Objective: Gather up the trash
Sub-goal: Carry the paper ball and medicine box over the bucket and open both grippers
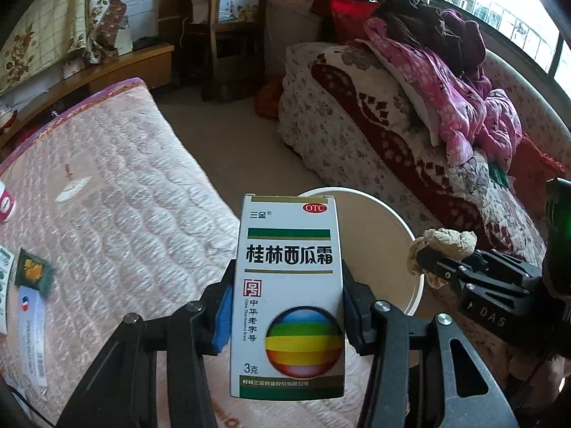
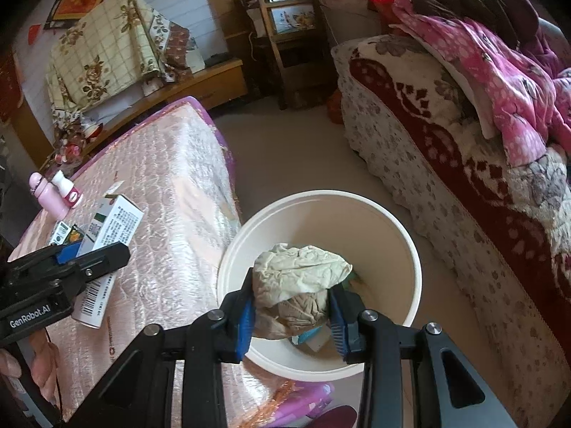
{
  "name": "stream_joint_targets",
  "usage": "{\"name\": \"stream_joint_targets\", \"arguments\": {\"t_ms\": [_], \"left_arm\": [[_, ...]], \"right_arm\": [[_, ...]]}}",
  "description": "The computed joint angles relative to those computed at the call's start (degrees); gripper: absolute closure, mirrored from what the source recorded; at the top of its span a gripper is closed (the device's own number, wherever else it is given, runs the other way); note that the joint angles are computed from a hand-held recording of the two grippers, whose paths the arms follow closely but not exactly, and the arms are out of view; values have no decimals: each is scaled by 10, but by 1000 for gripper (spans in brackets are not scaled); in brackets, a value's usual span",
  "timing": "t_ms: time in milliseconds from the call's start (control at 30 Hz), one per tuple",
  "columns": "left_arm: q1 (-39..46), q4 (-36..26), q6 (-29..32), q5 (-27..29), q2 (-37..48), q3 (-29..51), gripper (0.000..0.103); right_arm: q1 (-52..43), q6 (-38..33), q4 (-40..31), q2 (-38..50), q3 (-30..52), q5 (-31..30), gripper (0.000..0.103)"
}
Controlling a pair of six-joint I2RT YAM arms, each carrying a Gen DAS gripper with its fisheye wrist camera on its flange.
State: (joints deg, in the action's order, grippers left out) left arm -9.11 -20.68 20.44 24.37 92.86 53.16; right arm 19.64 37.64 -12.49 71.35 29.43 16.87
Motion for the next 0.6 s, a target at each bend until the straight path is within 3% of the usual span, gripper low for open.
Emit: {"name": "stream_joint_targets", "arguments": {"t_ms": [600], "left_arm": [[-50, 24, -56, 18, 65, 24, 51]], "right_arm": [[-43, -13, 31, 23, -24, -25, 63]]}}
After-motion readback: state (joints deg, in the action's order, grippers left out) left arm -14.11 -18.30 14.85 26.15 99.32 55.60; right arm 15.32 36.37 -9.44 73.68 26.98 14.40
